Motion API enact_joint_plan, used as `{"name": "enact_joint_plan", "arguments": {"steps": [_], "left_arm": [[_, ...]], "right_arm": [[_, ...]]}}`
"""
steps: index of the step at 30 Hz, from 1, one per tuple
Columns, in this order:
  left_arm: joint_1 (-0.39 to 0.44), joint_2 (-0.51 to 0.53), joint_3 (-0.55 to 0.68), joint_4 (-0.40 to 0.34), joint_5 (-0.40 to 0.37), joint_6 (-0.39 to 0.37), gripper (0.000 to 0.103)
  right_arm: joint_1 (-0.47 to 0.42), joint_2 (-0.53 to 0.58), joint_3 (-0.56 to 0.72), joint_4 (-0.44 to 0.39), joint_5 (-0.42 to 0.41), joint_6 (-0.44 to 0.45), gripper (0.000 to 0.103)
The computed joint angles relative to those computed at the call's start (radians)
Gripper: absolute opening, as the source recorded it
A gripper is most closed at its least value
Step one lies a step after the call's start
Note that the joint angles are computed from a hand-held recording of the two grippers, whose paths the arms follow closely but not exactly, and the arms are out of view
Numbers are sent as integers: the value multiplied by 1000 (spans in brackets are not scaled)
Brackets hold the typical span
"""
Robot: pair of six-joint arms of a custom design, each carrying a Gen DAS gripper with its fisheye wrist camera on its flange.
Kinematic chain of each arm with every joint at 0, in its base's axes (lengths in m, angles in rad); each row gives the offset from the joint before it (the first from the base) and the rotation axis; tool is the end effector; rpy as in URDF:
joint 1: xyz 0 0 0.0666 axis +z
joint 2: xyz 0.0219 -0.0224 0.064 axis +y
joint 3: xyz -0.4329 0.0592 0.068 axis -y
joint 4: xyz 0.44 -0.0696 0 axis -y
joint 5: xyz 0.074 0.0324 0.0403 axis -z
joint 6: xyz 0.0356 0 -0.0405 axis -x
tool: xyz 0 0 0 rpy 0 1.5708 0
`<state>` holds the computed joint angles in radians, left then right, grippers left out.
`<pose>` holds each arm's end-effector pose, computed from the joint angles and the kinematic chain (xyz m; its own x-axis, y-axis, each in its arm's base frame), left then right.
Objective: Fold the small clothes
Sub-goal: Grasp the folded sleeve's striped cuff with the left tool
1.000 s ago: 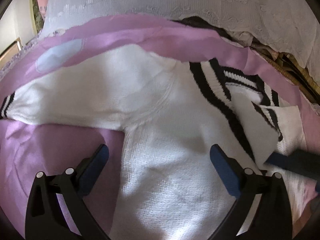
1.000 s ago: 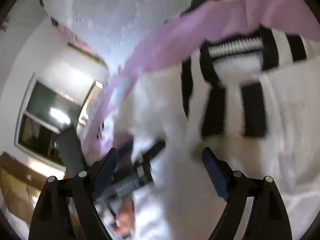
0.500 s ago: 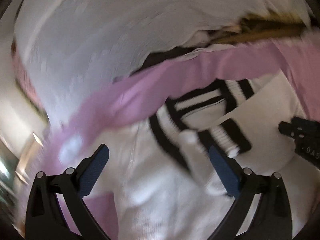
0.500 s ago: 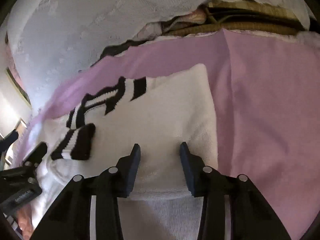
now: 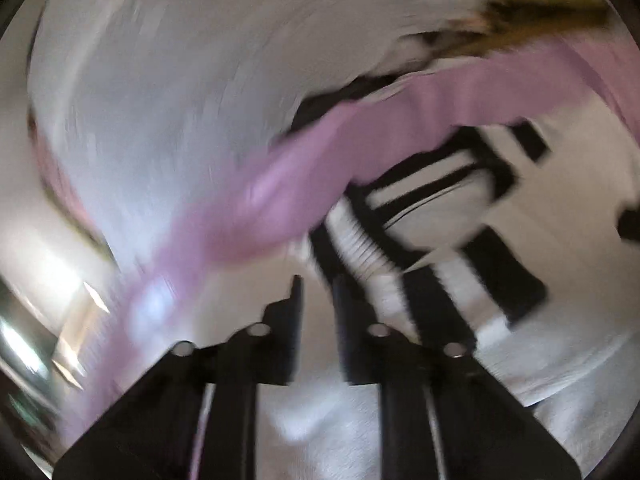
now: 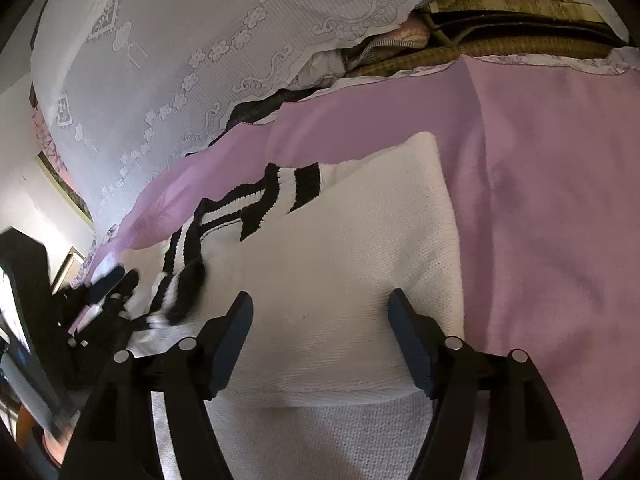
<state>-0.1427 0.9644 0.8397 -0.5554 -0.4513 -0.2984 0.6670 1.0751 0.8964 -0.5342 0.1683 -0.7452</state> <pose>0.3486 -0.0348 0.4035 -0.6560 0.3615 -0.6625 -0.0155 0.8712 0.4907 0.3113 0.2370 0.3940 -0.7237 0.2810 -0.6303 -0.0266 0.9013 0.4325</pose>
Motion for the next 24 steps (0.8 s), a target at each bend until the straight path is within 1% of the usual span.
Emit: {"name": "enact_joint_plan", "arguments": {"steps": [2, 3, 4, 5, 6, 7, 8, 9, 10, 11, 12, 13, 14, 15, 17, 18, 19, 20, 21, 22, 23, 24], "left_arm": [[136, -1, 32, -99, 189, 145, 12], [187, 3, 42, -133, 269, 189, 12], [259, 18, 55, -184, 382, 245, 12], [309, 33, 62, -219, 461, 278, 14], [352, 47, 67, -245, 535, 301, 14], [390, 44, 64, -256, 609, 323, 14], [400, 24, 54, -252, 626, 329, 14], [386, 1, 47, -241, 603, 319, 14], [338, -35, 33, -205, 530, 278, 15], [288, -62, 19, -174, 458, 236, 20], [197, -96, 0, -128, 347, 158, 31], [142, -107, -7, -105, 294, 112, 37], [89, -116, -19, -79, 248, 67, 47], [23, -119, -30, -50, 188, 17, 51], [-68, -94, -38, -26, 108, -68, 54], [-108, -79, -49, -11, 70, -115, 54], [-149, -62, -69, 30, 15, -178, 54], [-177, -54, -88, 76, -30, -225, 52], [-194, -50, -107, 128, -68, -268, 52], [-196, -38, -110, 163, -78, -298, 52], [-193, -31, -105, 164, -72, -297, 52], [-178, -21, -89, 148, -48, -279, 53]], "right_arm": [[0, 3, 2, 1, -3, 6, 74], [1, 3, 2, 2, -5, 8, 76], [1, 4, 3, 3, -8, 13, 77], [1, 5, 4, 2, -9, 16, 78], [2, 6, 5, 1, -8, 18, 78], [3, 6, 5, 0, -6, 20, 79], [3, 5, 4, 1, -6, 19, 79], [3, 5, 4, 2, -7, 18, 79], [3, 4, 3, 4, -7, 17, 79], [4, 4, 3, 4, -6, 16, 79], [4, 5, 3, 3, -6, 17, 79], [4, 5, 3, 3, -6, 17, 79], [4, 4, 2, 5, -6, 17, 79], [3, 3, 1, 7, -9, 16, 79], [1, 1, -2, 12, -13, 15, 79], [0, 1, -3, 13, -13, 15, 79], [0, 1, -3, 13, -14, 15, 79], [0, 2, -3, 14, -14, 16, 79], [0, 2, -3, 14, -14, 17, 80], [1, 3, -2, 13, -14, 19, 81], [1, 5, -1, 12, -14, 21, 81], [2, 6, 0, 11, -14, 23, 82]]}}
